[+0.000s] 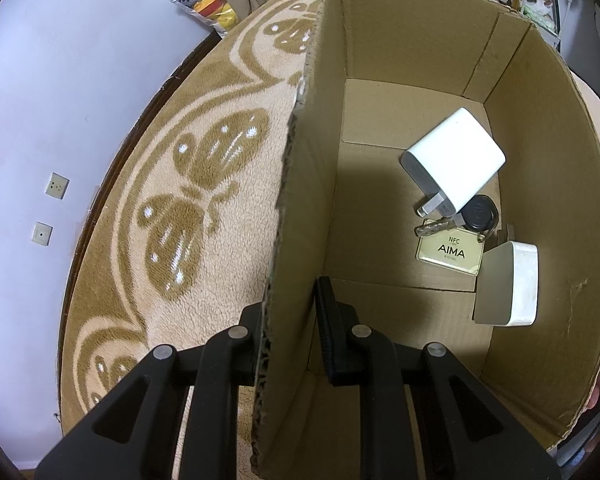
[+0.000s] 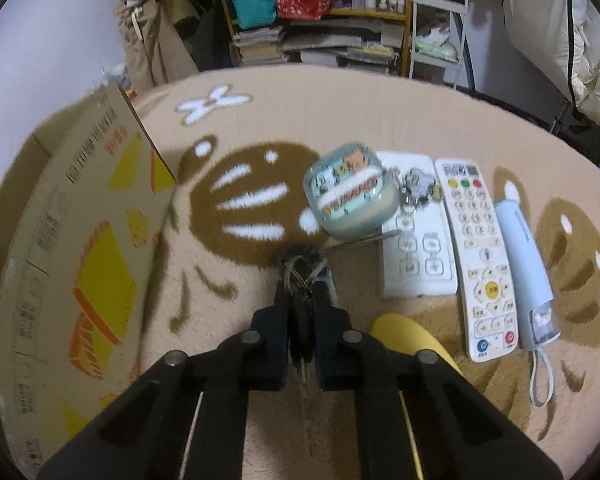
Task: Organize rigid objects
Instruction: 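Lift the keys with the right tool and release them into the box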
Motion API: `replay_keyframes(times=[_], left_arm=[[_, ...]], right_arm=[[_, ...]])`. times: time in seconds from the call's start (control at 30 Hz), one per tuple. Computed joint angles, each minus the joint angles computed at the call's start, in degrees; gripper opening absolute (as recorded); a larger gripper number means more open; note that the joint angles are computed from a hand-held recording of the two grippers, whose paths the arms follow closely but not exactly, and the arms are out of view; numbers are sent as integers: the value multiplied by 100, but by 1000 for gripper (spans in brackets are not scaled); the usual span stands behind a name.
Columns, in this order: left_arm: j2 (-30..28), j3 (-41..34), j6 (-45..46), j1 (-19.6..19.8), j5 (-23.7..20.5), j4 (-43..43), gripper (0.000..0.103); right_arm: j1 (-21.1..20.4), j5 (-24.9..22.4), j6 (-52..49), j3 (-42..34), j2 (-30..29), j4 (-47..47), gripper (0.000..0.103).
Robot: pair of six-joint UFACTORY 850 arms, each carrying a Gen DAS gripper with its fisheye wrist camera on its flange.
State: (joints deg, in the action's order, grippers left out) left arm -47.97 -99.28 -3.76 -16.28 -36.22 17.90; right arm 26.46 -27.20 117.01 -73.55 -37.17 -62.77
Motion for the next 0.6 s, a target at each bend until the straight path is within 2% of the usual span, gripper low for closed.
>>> replay_keyframes(times=[0.27, 0.6], left_arm=[[4, 11, -27, -12, 7, 35, 18], [12, 28, -32, -15, 19, 46, 18]], right_arm=[[-41, 294, 1551, 300, 243, -1313, 11], [168, -91, 2472, 303, 501, -2535, 11]])
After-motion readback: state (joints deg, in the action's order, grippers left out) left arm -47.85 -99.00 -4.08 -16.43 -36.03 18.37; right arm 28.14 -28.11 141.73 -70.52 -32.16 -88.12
